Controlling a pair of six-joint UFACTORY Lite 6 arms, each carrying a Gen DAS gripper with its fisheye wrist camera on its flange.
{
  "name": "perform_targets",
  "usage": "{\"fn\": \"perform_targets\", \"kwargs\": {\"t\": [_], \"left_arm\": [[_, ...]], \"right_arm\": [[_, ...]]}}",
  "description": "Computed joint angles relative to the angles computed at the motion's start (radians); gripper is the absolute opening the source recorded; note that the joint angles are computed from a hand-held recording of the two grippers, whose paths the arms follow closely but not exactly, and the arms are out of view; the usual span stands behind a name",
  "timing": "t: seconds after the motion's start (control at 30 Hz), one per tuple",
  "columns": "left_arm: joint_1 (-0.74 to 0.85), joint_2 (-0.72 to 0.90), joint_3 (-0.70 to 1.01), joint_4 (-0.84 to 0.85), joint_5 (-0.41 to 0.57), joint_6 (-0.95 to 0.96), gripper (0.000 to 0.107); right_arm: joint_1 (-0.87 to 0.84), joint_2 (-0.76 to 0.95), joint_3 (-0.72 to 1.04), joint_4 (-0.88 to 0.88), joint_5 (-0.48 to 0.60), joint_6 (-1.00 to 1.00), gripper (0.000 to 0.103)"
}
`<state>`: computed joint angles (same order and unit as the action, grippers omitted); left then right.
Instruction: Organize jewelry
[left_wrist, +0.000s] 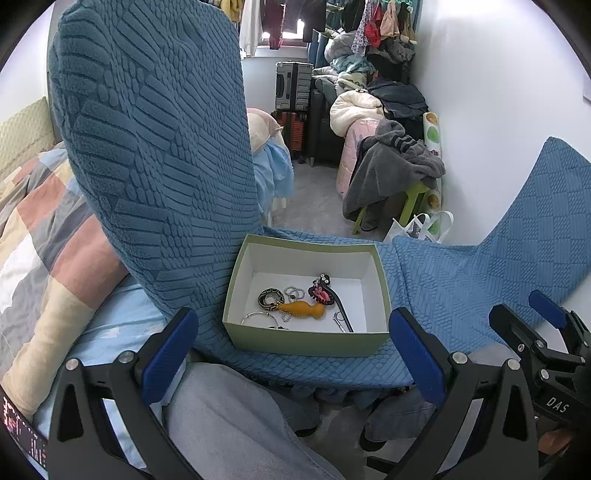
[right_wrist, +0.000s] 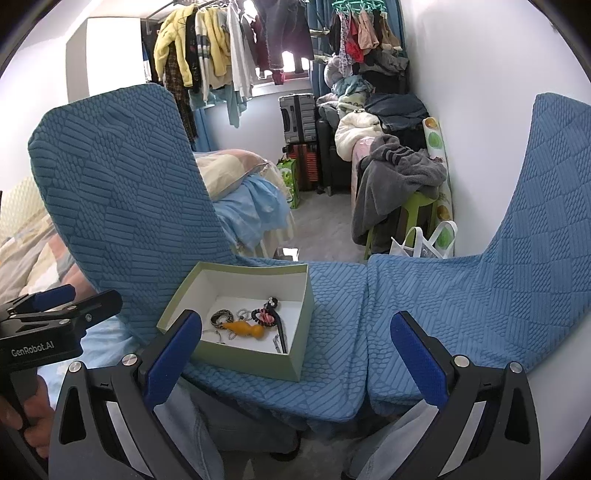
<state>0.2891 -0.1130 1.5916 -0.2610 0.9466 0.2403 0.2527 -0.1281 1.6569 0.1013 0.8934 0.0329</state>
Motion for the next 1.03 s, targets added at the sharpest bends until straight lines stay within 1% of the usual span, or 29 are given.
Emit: {"fn": "perform_targets", "kwargs": {"t": [0.5,1.03], "left_arm": [[0.002,-0.02,-0.01,0.012,0.003,-0.011,0.102],[0.012,-0.021,-0.011,-0.002,0.007,0.007,0.102]], "right_arm": [[-0.014,-0.01,-0.005,0.007,0.006,-0.015,0.103],[0.001,-0.018,-0.006,-0.013,0.01,0.017,0.103]]}}
